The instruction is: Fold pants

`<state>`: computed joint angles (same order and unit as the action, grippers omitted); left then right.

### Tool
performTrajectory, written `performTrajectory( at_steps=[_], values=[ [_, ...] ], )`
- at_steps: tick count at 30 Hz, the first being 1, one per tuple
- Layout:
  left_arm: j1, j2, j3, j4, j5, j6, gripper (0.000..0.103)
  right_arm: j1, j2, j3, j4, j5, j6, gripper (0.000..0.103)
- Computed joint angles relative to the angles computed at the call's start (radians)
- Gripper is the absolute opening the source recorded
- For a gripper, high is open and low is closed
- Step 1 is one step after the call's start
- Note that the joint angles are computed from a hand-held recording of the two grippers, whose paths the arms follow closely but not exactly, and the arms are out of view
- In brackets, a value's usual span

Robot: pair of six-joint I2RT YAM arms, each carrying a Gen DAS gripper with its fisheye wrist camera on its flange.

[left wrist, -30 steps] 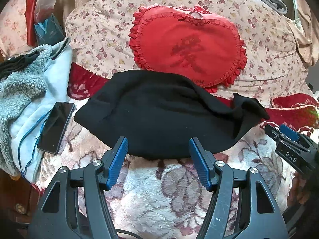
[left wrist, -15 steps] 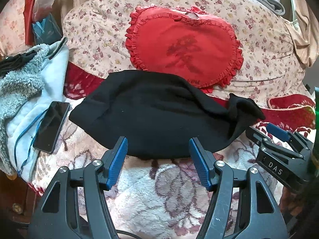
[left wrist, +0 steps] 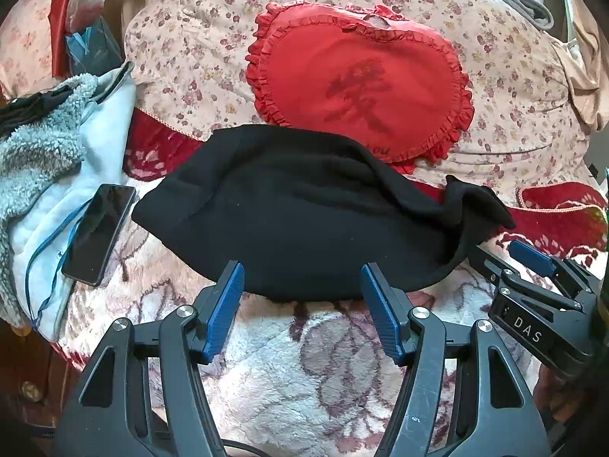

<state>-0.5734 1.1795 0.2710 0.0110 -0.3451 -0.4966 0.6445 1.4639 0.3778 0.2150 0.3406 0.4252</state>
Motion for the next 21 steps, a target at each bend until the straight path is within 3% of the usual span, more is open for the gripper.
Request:
performTrajectory(
  at_steps=[21],
  values=[
    [0.059, 0.085, -0.009, 0.074, 0.042, 0.018, 0.064, -0.017, 0.077, 0.036, 0.002, -0.031, 0.000, 0.059]
  ],
)
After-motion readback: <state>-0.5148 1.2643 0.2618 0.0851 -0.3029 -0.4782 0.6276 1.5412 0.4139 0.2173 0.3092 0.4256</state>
